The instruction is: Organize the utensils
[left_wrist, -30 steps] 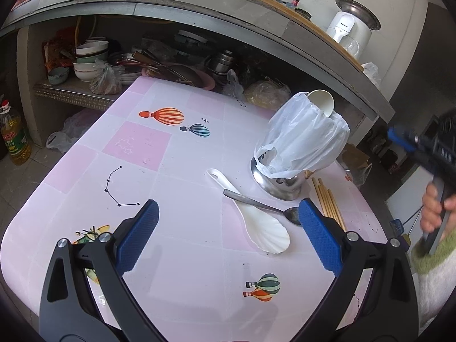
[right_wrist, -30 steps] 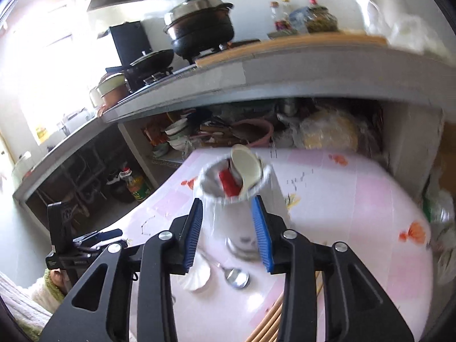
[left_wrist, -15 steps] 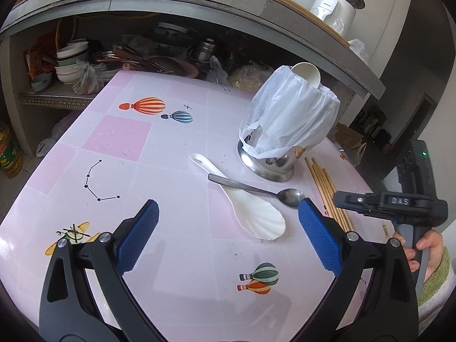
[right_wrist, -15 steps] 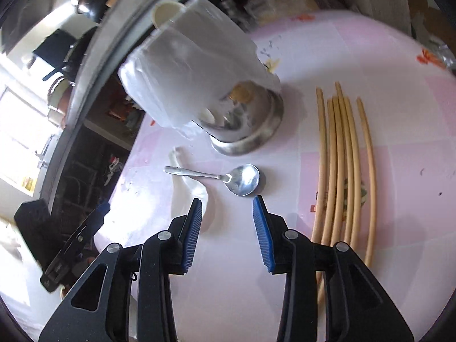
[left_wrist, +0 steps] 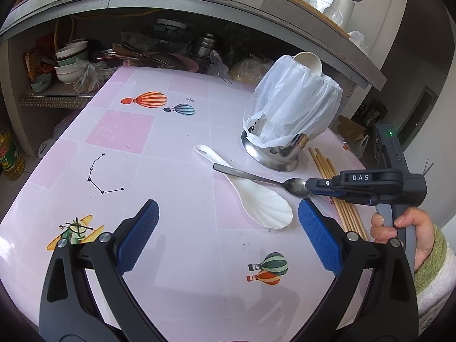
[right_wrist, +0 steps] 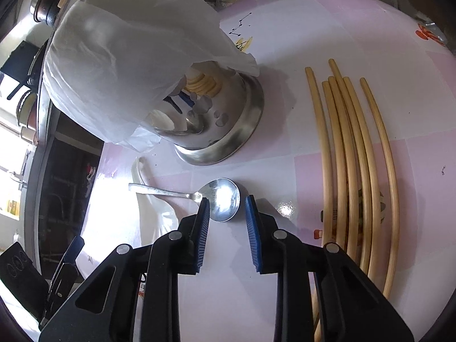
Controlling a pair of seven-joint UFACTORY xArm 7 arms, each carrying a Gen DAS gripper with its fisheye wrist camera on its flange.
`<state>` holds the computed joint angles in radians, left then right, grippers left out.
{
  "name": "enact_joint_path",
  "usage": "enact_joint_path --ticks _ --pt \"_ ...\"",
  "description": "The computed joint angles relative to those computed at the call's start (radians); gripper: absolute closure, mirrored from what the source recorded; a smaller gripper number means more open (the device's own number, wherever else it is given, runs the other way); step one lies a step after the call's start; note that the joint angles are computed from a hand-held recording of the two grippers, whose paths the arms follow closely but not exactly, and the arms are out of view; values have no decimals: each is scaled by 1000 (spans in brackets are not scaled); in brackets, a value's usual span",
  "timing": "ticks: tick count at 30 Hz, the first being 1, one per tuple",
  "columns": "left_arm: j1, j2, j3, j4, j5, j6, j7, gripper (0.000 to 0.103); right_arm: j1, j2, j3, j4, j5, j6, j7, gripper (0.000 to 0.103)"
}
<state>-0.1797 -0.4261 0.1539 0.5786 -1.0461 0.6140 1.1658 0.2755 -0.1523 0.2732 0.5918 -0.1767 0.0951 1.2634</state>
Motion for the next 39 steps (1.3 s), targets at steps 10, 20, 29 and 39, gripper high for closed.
enact_joint_path --ticks 10,20,29,39 --pt "-7 35 -46 2 88 -42 -59 8 -56 -81 63 -19 -127 55 101 78" --pt "-104 77 -51 47 59 -158 101 10 -38 -176 146 -38 -214 134 82 77" --pt "-71 291 -121 253 124 -156 83 51 -56 -55 227 84 -505 121 132 77" --pt "-3 475 -236 372 235 -190 66 74 -21 -94 159 8 -467 32 151 77"
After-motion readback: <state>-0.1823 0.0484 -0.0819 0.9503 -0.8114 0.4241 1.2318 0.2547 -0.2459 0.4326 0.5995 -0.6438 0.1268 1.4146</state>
